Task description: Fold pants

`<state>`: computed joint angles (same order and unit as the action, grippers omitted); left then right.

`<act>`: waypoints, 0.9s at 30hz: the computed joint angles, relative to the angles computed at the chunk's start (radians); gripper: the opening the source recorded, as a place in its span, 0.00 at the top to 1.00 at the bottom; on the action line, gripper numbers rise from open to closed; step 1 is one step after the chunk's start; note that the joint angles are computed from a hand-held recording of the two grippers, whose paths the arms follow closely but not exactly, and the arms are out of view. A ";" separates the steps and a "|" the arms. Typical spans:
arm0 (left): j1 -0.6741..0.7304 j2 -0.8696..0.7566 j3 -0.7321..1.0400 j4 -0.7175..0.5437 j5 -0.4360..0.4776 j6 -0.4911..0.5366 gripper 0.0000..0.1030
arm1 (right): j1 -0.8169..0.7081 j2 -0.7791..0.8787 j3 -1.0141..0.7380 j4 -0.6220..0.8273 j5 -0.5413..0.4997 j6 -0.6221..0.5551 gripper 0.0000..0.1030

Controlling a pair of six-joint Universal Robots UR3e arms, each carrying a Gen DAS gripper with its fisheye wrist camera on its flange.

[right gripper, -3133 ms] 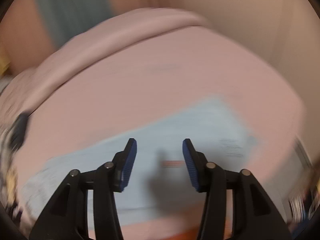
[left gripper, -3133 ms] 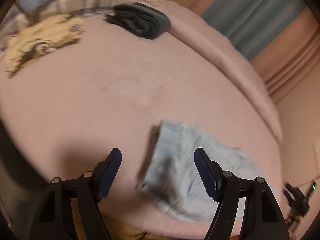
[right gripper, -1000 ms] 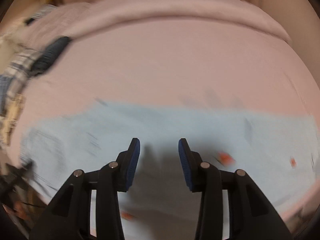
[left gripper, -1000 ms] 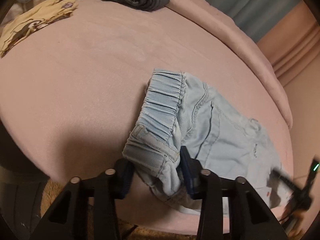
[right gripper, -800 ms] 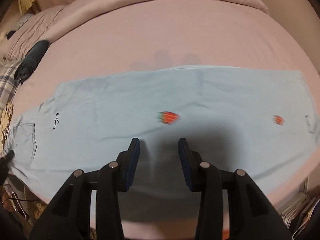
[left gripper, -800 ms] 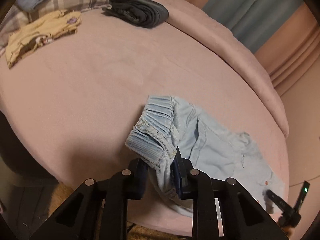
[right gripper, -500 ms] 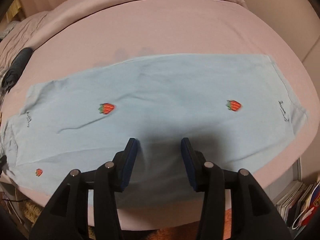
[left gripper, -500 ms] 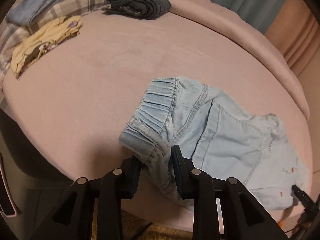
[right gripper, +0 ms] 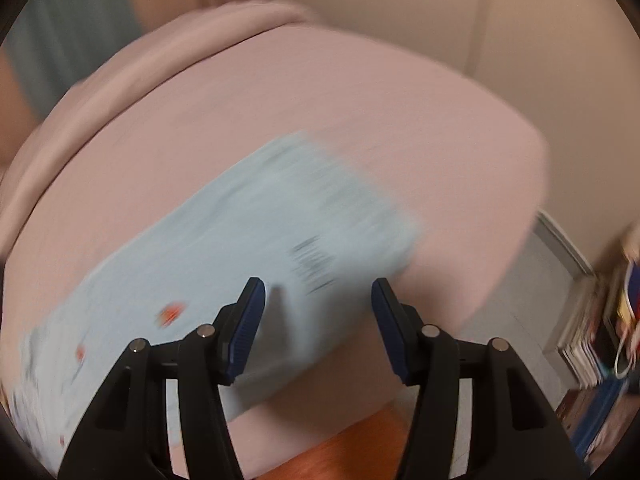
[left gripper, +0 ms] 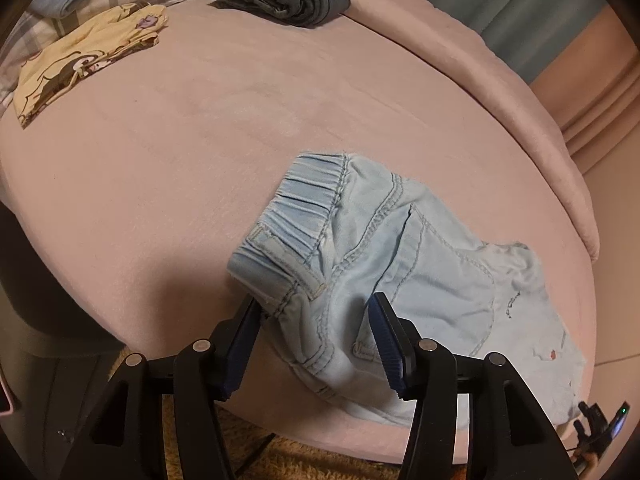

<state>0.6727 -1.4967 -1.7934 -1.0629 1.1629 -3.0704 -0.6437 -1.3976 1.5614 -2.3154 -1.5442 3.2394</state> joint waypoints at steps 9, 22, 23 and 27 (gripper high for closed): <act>-0.022 -0.005 0.047 -0.032 0.015 -0.003 0.46 | -0.111 0.101 -0.072 -0.027 0.109 -0.025 0.91; -0.079 -0.118 0.089 -0.044 0.081 -0.006 0.33 | -0.096 0.106 -0.067 -0.011 -0.002 -0.050 0.88; -0.073 -0.122 0.079 -0.037 0.072 -0.013 0.33 | -0.104 0.124 -0.041 -0.076 0.011 -0.052 0.88; -0.065 -0.123 0.051 0.017 0.040 -0.019 0.33 | -0.090 0.120 -0.055 -0.062 -0.021 -0.052 0.87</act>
